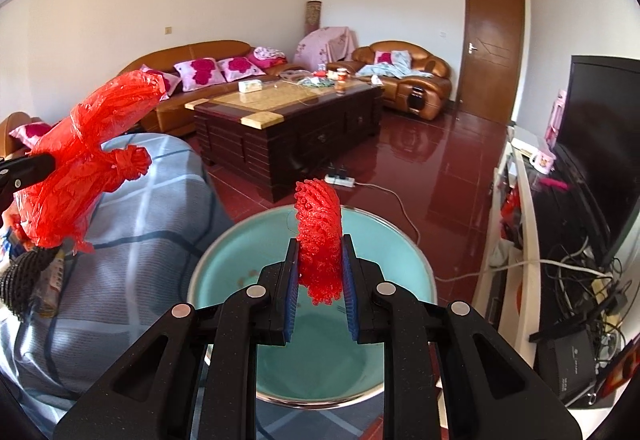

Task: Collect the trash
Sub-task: 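Carry the red bag and red mesh net over the teal trash bin, then open both tools to drop the red bag and mesh net into the bin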

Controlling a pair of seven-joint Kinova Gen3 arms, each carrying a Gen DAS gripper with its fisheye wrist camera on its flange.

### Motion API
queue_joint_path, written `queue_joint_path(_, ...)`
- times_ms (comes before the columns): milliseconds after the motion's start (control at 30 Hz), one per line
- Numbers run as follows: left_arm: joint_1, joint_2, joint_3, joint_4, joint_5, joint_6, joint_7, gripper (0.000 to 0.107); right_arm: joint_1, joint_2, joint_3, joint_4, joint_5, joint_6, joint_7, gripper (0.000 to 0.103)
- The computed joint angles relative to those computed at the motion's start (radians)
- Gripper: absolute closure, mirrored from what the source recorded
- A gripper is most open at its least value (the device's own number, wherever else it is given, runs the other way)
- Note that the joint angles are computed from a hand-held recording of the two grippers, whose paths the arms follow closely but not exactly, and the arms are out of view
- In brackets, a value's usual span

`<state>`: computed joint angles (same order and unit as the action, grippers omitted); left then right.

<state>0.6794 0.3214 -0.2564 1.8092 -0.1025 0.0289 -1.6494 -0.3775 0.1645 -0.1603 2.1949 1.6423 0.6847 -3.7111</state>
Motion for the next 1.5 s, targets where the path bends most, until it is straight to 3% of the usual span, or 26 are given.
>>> queue_joint_path(200,0.140,0.045,-0.119,-0.017,0.005,-0.015,0.003,0.105,0.008,0.005,0.007,0.005,-0.026,0.001,0.013,0.083)
queue_joint_path(500,0.184,0.083,-0.135,-0.048,0.012,-0.004,-0.015,0.105,0.012,0.010,0.016,0.001,-0.052,-0.009,0.033,0.083)
queue_joint_path(1100,0.134,0.112,-0.046,-0.084,-0.040,0.031,0.011,0.104,0.055,-0.002,0.021,0.020,-0.012,-0.069,-0.021,0.082)
queue_joint_path(1233,0.126,0.117,-0.030,-0.086,-0.052,0.030,0.015,0.099,0.071,-0.002,0.021,0.027,0.022,-0.095,-0.058,0.075)
queue_joint_path(1333,0.164,0.127,-0.067,-0.084,-0.060,0.026,0.022,0.076,0.085,0.002,0.019,0.030,0.038,-0.108,-0.079,0.058)
queue_joint_path(1367,0.189,0.131,-0.095,-0.078,-0.065,0.012,0.033,0.062,0.087,0.003,0.017,0.031,0.035,-0.103,-0.082,0.057)
queue_joint_path(1500,0.200,0.134,-0.108,-0.076,-0.047,0.012,0.022,0.060,0.093,0.000,0.015,0.036,0.036,-0.097,-0.096,0.056)
